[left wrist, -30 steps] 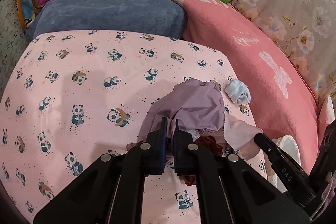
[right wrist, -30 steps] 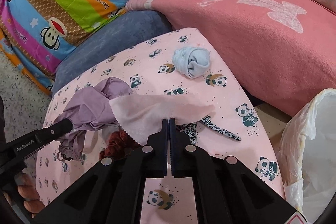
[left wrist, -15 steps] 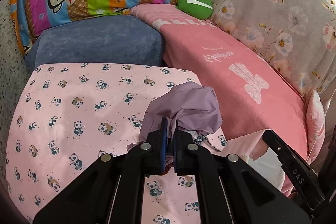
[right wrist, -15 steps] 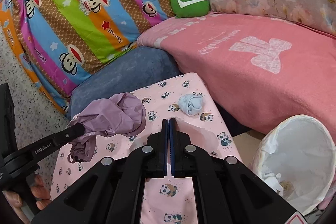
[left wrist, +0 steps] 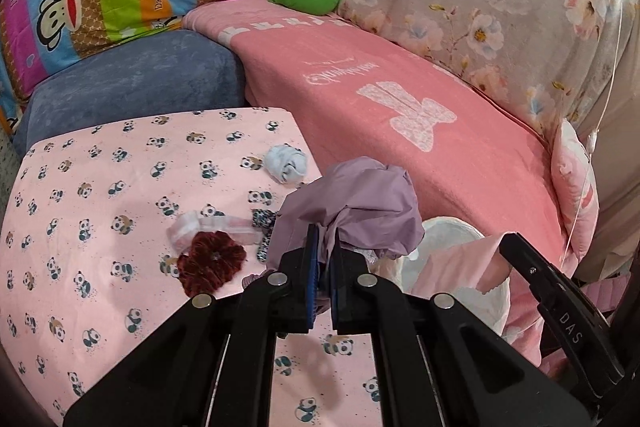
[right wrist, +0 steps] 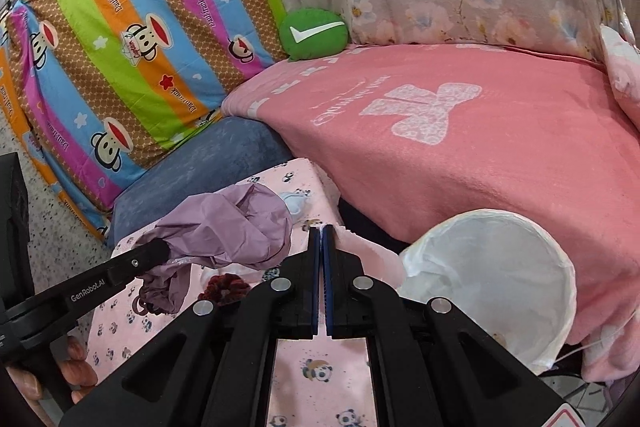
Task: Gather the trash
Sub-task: 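Carry the lilac and pink cloths over the white bin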
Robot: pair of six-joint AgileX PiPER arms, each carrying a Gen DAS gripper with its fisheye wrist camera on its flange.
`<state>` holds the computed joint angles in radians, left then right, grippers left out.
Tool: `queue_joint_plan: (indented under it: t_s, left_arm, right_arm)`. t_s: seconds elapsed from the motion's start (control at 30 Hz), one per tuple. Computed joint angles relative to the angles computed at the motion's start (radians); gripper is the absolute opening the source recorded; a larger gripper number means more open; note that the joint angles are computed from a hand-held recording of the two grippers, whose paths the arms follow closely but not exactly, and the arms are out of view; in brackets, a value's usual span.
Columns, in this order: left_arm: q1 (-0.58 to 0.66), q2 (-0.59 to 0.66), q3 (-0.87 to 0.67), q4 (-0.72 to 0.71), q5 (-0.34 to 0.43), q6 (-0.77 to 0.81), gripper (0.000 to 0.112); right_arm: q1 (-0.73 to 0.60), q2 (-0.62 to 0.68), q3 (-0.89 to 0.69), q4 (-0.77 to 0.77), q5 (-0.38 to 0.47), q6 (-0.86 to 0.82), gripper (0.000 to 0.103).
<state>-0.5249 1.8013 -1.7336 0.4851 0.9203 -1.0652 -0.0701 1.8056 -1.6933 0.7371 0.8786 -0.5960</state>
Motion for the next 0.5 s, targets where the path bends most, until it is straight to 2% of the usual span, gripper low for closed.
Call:
queue_joint_plan:
  t_s: [0.33, 0.5]
  left_arm:
    - [-0.090, 0.269, -0.374, -0.075, 0.134, 0.118, 0.005]
    - [-0.112, 0.392, -0.550, -0.112, 0.197, 0.169, 0.005]
  right_arm:
    - [-0.193, 0.057, -0.021, 0.044, 0.042, -0.062, 0.003]
    - [-0.246, 0.106, -0.059, 0.027, 0.059, -0.064, 0.003]
